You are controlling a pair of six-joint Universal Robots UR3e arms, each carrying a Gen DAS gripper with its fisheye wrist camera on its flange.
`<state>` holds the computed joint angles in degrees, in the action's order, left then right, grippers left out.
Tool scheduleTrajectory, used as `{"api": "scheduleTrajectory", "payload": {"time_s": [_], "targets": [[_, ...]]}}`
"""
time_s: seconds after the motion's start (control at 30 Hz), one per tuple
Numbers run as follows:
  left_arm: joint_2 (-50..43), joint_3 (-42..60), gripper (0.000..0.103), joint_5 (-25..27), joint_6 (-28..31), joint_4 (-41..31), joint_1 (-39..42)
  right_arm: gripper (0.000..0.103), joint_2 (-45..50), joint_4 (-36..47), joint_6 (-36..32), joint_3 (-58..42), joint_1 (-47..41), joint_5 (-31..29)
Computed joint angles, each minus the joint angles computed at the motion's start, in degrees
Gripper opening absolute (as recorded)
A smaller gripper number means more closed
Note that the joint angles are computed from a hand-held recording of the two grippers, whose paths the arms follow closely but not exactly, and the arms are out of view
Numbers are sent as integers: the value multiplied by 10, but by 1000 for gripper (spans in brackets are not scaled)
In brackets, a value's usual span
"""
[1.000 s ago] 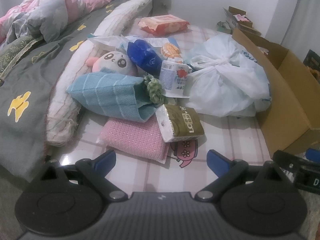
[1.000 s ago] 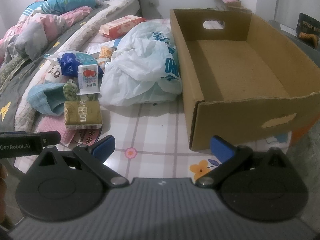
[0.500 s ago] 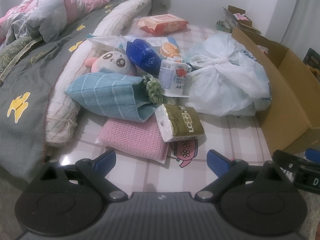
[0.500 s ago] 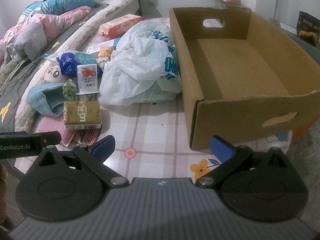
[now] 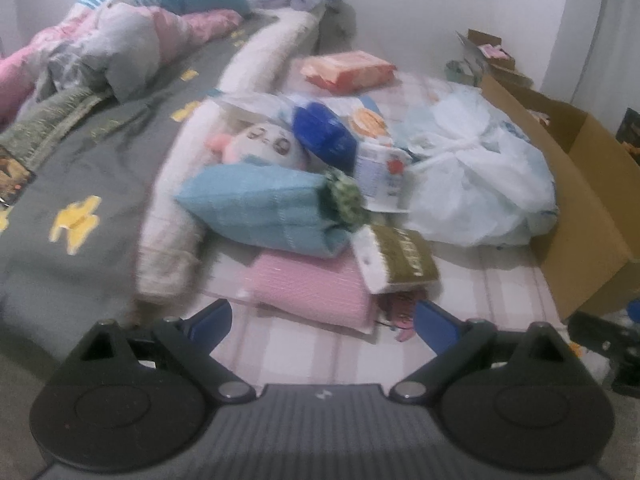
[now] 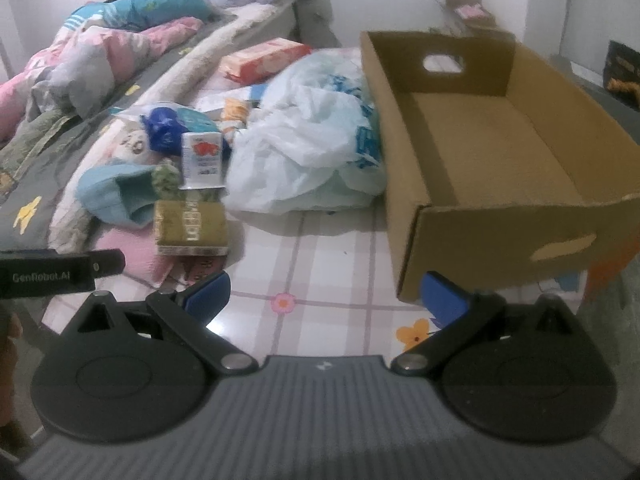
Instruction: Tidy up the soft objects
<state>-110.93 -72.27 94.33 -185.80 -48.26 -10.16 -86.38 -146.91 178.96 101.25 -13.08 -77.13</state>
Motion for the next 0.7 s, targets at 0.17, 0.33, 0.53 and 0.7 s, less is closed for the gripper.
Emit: {"api": "scheduleTrajectory", "payload": {"time_s": [0.17,0.33,0.53,0.7], "targets": [[32,-33,98,13,18,25,23,102,-6,-10,-9,-9,14,22],[35,-14,98,11,42,7,46,102,28,-18,-24,-70,33,46],[31,-14,98,-18,50,31,79,102,111,-25,-23,-194,59,70],[13,-3,98,-60,30,46,105,102,166,-30,-23,-259,58,124]]}}
